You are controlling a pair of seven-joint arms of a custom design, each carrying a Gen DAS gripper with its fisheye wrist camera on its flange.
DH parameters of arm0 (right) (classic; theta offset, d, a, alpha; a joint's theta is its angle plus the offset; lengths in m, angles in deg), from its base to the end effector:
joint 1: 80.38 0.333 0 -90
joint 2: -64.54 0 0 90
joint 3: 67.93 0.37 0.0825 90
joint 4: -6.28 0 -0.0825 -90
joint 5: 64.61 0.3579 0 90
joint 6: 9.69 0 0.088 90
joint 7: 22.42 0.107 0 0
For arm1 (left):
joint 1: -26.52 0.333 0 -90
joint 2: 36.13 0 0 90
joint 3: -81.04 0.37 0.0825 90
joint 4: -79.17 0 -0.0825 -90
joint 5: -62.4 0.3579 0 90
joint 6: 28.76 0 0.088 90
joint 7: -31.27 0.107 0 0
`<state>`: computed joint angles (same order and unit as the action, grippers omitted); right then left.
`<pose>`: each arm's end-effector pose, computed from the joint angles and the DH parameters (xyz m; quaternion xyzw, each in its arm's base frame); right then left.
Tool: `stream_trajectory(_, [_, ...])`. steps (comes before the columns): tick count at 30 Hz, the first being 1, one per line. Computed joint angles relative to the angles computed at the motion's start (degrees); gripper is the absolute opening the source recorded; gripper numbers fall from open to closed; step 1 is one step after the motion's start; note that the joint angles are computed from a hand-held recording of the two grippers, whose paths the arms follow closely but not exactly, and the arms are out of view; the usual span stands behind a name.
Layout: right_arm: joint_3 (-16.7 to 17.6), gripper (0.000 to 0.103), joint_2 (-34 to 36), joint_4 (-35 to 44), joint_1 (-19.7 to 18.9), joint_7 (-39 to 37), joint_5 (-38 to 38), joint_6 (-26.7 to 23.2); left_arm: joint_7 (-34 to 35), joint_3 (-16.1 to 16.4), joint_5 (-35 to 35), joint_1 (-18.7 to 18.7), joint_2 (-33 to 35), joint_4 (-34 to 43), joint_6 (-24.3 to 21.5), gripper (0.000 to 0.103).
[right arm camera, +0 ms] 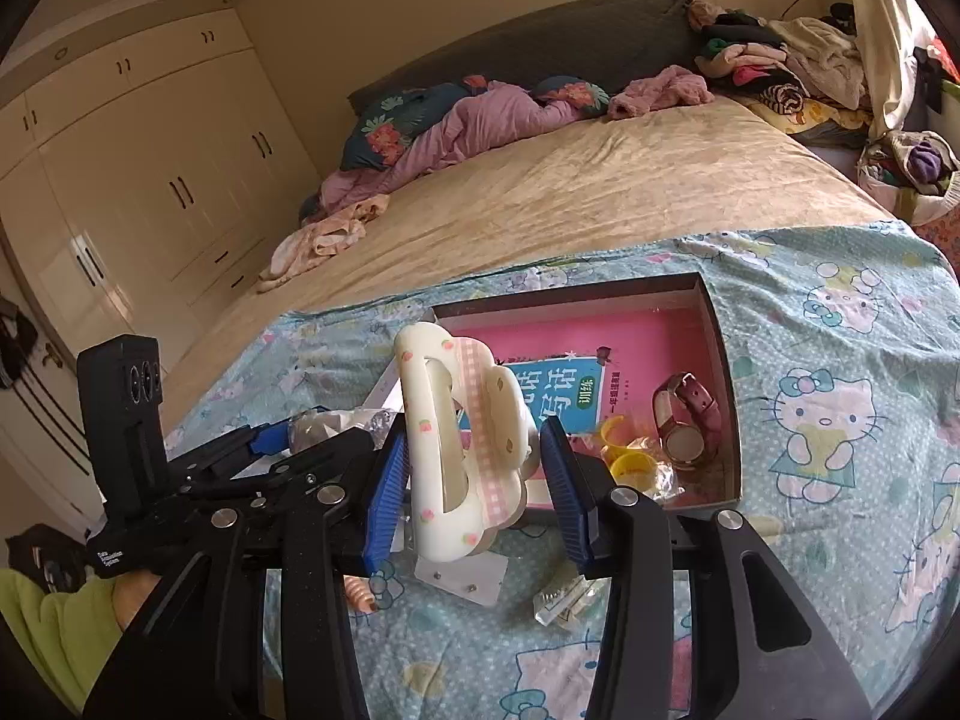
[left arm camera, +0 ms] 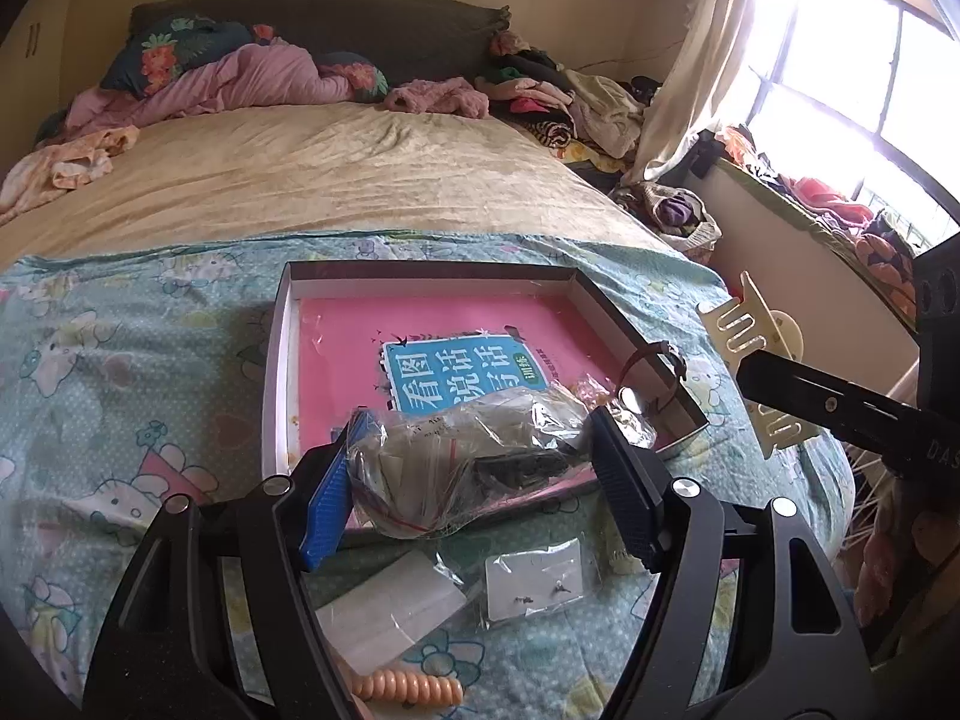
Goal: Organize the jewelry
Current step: 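Carry the bag over the tray with left tool while right lowers the claw clip in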
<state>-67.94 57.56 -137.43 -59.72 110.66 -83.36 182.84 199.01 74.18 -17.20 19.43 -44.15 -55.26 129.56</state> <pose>0.4331 0.2007 0.5149 -0.6154 0.6374 -0.1470 0.4398 0.4733 -0.0769 0.4929 -0.4948 0.7491 -0.4231 0.1225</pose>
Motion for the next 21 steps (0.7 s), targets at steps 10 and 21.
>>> stream_trajectory(10, [0.2,0.042,3.36,0.99,-1.58,1.49,-0.55,1.21,-2.14,-1.38,2.28,-0.46,4.5,3.28,2.99,0.064])
stream_trajectory(21, [3.32,0.042,6.42,1.37,-5.11,-0.89,2.71,0.94,-6.78,-2.7,7.39,-0.09,9.13,6.03,5.13,0.064])
